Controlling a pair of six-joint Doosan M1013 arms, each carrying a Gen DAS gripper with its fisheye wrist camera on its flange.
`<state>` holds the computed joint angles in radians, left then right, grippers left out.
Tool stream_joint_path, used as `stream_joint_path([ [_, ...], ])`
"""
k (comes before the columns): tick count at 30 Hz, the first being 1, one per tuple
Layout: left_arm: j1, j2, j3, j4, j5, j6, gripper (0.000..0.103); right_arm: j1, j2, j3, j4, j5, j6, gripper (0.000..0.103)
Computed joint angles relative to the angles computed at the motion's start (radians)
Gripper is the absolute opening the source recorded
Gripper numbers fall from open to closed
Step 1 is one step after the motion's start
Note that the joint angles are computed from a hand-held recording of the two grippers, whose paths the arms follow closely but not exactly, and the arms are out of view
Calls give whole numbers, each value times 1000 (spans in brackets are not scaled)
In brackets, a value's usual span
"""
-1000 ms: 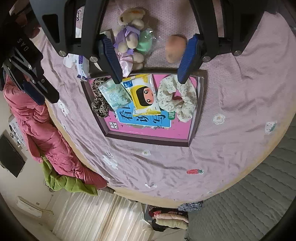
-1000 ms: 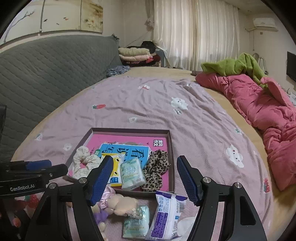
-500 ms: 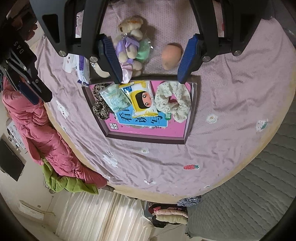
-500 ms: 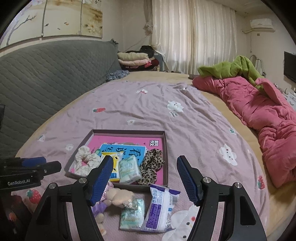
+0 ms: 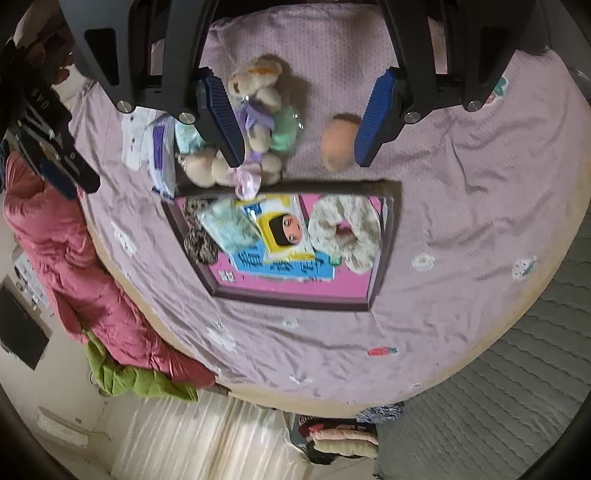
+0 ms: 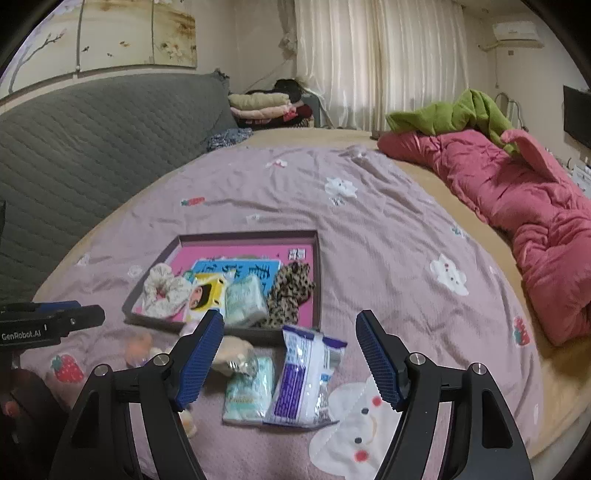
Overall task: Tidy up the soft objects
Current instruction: 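Move the left tool to the teddy bear while the right tool approaches the white-purple packet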
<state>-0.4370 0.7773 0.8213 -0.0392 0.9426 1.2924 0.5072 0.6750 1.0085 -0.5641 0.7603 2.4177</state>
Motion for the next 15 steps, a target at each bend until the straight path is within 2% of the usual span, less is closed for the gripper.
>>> stream_joint_path([
  [9,-14,-5,50,-40,24,50,61,1,-5,35,43,9,-11,75],
  [15,-20,1,65,-96,67,87,61,3,-4,46,65,12,-31,75],
])
